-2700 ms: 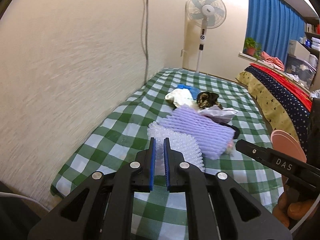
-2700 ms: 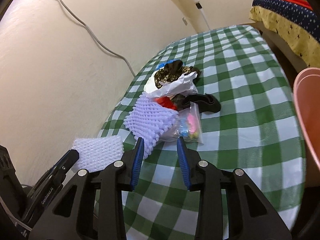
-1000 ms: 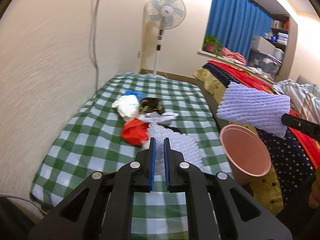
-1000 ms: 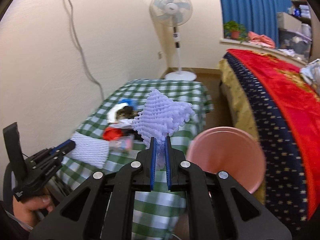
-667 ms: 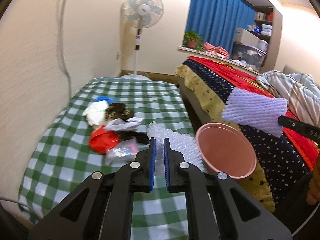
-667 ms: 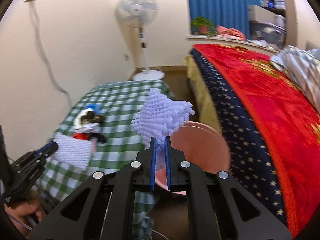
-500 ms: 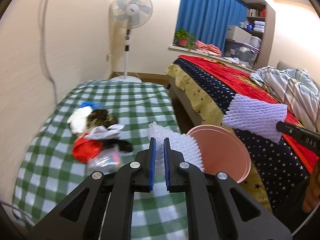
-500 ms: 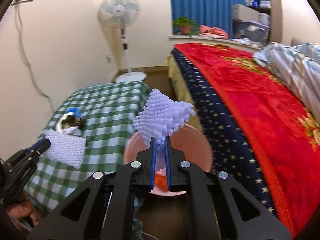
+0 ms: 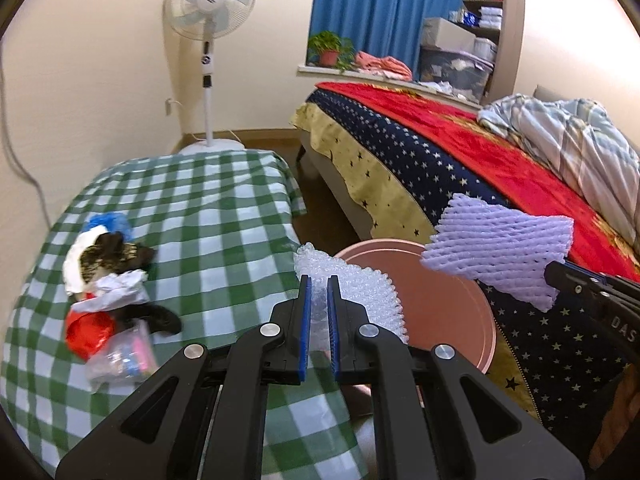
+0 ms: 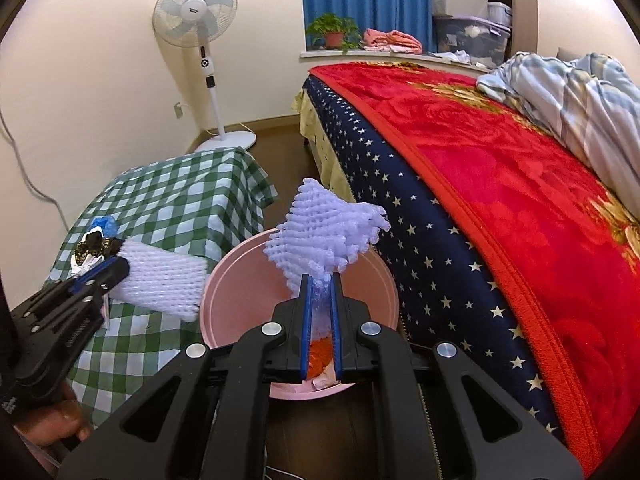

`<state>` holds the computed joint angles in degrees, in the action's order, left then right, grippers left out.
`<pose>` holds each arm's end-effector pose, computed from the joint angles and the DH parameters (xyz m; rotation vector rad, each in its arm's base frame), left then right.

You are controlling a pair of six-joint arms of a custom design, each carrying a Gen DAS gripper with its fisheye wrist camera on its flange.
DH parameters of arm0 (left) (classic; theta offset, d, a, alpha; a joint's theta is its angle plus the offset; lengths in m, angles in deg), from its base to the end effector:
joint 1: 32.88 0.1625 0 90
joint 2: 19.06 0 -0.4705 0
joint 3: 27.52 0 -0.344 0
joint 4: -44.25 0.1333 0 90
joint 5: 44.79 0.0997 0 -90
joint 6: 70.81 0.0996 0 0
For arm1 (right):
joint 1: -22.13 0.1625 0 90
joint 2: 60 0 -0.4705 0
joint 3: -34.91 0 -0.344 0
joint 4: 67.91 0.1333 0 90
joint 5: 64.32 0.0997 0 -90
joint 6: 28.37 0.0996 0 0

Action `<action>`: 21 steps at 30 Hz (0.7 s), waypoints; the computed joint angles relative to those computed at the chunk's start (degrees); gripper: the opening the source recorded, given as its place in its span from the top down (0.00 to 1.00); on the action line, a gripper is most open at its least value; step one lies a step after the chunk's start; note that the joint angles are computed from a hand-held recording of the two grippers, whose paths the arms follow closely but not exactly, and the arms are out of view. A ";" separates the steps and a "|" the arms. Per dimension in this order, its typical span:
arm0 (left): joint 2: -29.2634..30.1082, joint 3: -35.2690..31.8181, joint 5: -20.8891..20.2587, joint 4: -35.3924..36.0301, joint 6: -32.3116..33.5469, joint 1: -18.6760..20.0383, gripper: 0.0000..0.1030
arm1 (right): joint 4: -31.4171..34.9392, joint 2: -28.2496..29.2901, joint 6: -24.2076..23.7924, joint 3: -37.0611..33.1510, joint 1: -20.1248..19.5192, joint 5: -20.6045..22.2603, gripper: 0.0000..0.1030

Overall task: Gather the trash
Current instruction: 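Carry both foam nets over the pink bin and open both tools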

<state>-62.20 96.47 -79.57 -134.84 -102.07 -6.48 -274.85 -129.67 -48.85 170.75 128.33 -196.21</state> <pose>-0.3565 -0.4171 0.1027 0.5784 2.3175 -1.0357 0.1821 -0.3875 0.3194 0.3128 -2.2126 1.0111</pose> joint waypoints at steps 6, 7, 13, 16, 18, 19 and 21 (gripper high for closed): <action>2.72 -3.07 -1.56 -0.68 2.94 1.93 0.92 | -0.28 0.60 0.37 -0.43 -0.74 -0.26 0.91; 3.09 -3.51 -1.72 -0.78 3.37 2.10 0.92 | -0.44 0.70 0.40 -0.45 -0.73 -0.36 0.91; 4.25 -5.22 -2.36 -1.19 5.53 2.92 0.92 | -1.08 1.10 0.39 -0.51 -0.69 -0.74 0.91; 4.64 -5.89 -3.24 -1.65 6.69 3.39 0.92 | -1.71 1.42 0.35 -0.46 -0.47 -1.13 0.90; 4.66 -6.49 -5.68 -1.23 7.46 4.13 0.87 | -2.49 1.73 0.16 -0.47 -0.46 -1.70 0.83; 4.55 -7.06 -6.67 0.87 7.32 4.57 0.77 | -2.37 1.90 0.58 -0.52 -0.41 -2.20 0.77; 4.51 -6.77 -6.04 1.58 6.98 4.48 0.71 | -2.78 2.03 0.75 -0.54 -0.32 -2.61 0.58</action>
<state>-57.69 89.70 -85.61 -133.26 -95.08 -2.00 -277.63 -127.65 -48.10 170.21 128.02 -198.82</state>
